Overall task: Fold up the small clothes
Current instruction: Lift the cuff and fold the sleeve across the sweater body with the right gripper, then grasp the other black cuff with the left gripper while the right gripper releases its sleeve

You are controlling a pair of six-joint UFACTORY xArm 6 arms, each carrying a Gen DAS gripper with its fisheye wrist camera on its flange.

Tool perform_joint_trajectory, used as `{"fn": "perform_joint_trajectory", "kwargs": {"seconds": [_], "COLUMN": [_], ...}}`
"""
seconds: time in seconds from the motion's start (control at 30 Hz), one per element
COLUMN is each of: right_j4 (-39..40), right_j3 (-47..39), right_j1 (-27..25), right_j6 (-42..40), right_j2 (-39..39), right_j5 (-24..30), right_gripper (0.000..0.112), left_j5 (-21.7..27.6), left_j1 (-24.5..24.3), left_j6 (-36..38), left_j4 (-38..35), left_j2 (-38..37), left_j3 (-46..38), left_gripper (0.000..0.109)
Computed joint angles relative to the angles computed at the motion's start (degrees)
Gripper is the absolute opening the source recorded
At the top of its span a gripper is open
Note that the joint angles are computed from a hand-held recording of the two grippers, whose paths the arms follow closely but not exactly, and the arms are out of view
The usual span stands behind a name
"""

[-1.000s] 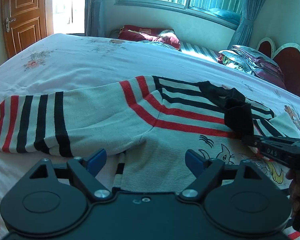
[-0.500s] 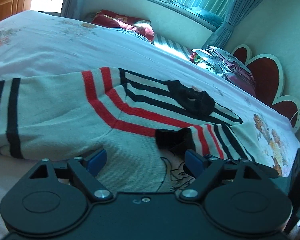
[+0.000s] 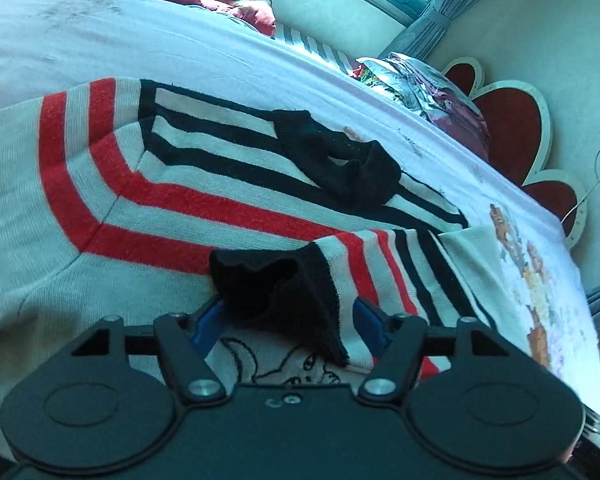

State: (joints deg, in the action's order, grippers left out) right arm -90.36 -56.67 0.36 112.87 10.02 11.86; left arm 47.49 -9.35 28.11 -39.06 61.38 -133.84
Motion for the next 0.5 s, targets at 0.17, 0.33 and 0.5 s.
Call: {"fn": "perform_joint_trajectory", "kwargs": {"seconds": [0.17, 0.33, 0.5], "right_j4": [-0.7, -10.84, -8.96], "right_j3": [-1.81, -6.1, -5.34], "right_j1": [-4.49, -6.53, -5.04], "right_j6": [0.71, 14.95, 8.81], "right_j2": [3.61, 6.82, 6.98], "right_j5": [-3.99, -4.34, -2.36], "right_gripper": [0.045, 0.022, 0.023], "left_j5": [-6.38, -17.2, -20.25], "left_j1": [-1.61, -2.26, -2.45], "left_j6": [-0.69, 4.98, -2.04], "left_j4": [7.1, 0.87, 14.09], "left_j2": [-0.69, -6.03, -4.19], "left_j3": [1.92, 10.56, 10.91], "left_gripper": [0.028, 0.007, 0.007]}}
